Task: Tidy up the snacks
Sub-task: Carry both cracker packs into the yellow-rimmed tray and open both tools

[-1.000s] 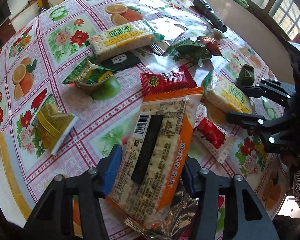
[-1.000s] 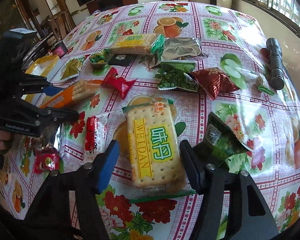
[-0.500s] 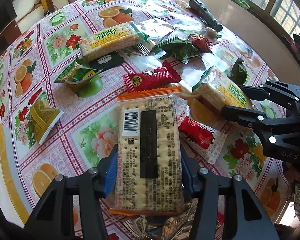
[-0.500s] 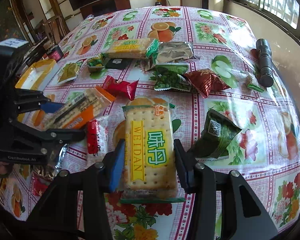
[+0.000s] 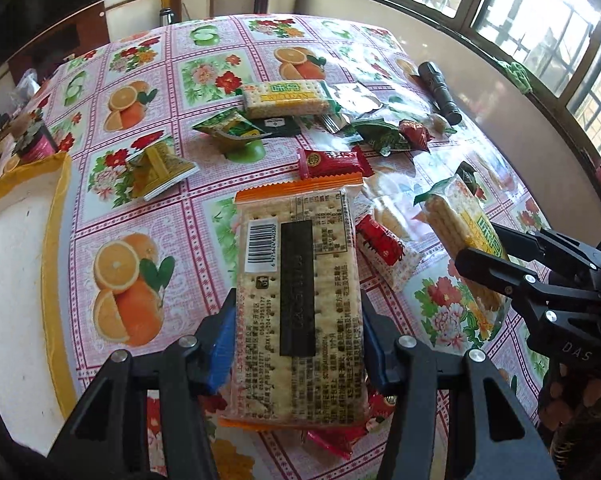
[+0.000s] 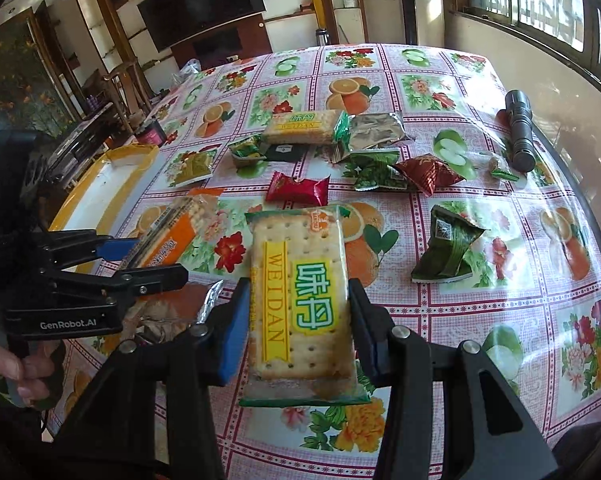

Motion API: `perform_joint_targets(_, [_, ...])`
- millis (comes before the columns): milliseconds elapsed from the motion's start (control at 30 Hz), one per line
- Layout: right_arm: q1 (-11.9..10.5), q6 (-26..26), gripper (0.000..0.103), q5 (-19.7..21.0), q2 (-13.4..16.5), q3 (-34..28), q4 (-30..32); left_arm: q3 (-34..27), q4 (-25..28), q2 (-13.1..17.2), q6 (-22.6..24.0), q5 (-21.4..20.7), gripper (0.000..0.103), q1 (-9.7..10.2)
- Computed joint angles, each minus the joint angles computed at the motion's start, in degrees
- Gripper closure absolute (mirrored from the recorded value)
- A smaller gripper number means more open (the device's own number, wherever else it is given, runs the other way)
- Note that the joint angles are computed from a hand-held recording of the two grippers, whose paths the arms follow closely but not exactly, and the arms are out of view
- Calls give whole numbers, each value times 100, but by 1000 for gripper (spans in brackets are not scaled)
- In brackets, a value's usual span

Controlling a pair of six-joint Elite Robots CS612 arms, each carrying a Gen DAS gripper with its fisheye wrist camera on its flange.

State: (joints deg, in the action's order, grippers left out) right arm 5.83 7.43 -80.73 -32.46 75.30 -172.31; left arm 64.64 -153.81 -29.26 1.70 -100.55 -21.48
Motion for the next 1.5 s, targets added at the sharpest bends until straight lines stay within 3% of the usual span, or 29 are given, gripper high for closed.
perform_joint_targets(433, [124, 70, 55, 124, -95, 175, -244, 985, -1124, -448, -777, 1061, 50, 9])
perform_joint_targets(800, [308, -125, 55, 329, -23, -88, -119, 1267, -1452, -595, -1206, 1346, 50, 222])
perform_joint_targets(1200, [612, -517, 55, 840, 429, -1210, 563, 1278, -1575, -612, -1738, 1734, 50, 461])
perform_joint_targets(1500, [797, -601, 55, 1280, 1046, -2543, 1297, 1057, -1329, -461, -2088, 1910, 50, 620])
